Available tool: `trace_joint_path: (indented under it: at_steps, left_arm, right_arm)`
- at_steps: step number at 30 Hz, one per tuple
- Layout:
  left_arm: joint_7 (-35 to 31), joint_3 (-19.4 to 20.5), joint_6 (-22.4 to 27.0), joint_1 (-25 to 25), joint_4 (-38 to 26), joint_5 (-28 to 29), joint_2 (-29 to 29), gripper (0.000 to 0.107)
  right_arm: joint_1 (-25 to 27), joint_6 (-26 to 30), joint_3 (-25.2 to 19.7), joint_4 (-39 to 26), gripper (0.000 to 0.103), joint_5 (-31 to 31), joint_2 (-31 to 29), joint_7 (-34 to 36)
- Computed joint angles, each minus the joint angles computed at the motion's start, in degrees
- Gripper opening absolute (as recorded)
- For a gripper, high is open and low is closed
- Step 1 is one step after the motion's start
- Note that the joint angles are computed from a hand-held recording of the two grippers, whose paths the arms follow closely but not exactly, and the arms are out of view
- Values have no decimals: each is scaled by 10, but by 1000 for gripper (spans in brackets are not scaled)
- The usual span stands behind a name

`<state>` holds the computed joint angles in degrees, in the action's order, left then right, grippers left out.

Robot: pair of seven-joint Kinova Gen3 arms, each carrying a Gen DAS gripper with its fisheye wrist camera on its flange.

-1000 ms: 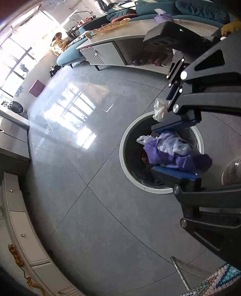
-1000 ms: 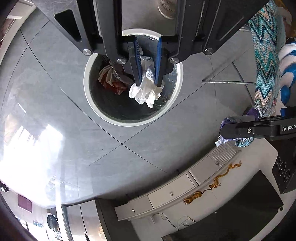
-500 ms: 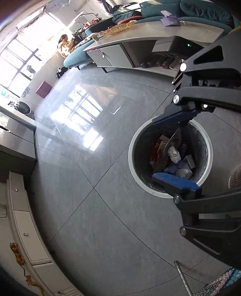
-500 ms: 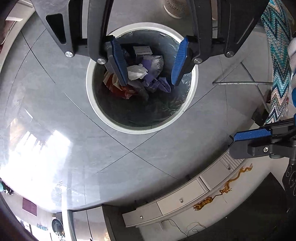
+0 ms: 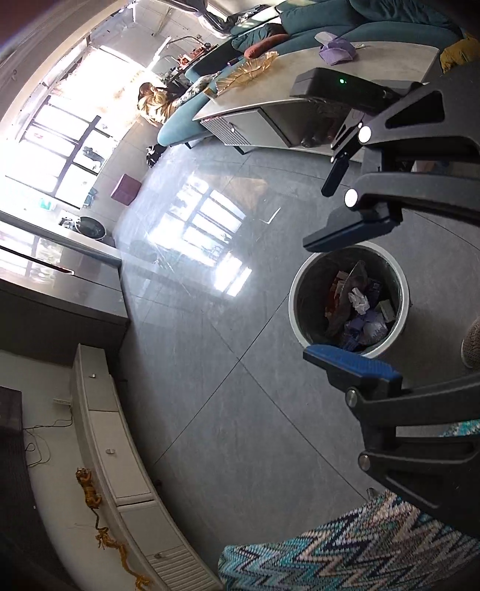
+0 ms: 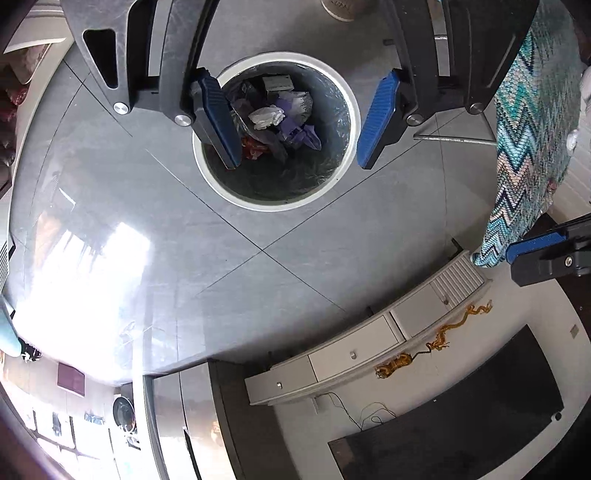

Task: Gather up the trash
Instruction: 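Move both tools back toward the blanket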

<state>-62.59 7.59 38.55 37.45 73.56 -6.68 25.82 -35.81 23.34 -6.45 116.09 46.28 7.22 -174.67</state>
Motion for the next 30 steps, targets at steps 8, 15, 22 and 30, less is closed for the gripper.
trace_joint_path:
  at_steps: [8,15,22,30]
  left_arm:
    - [80,-21,-60,-4,147,-66,-158,64]
    - [187,10,-65,-45,252,-177,-300,64]
    - [252,78,-19,-135,324,-234,-436,66]
    - [234,100,30,-223,383,-208,-563,73]
  right_arm:
    - [-32,144,-72,-55,69,47,-58,-36]
    - [-73,262,-137,-139,72,95,-71,-29]
    - [-142,340,-169,-212,73,146,-54,-17]
    - [-226,395,-177,-262,89,211,-30,-38]
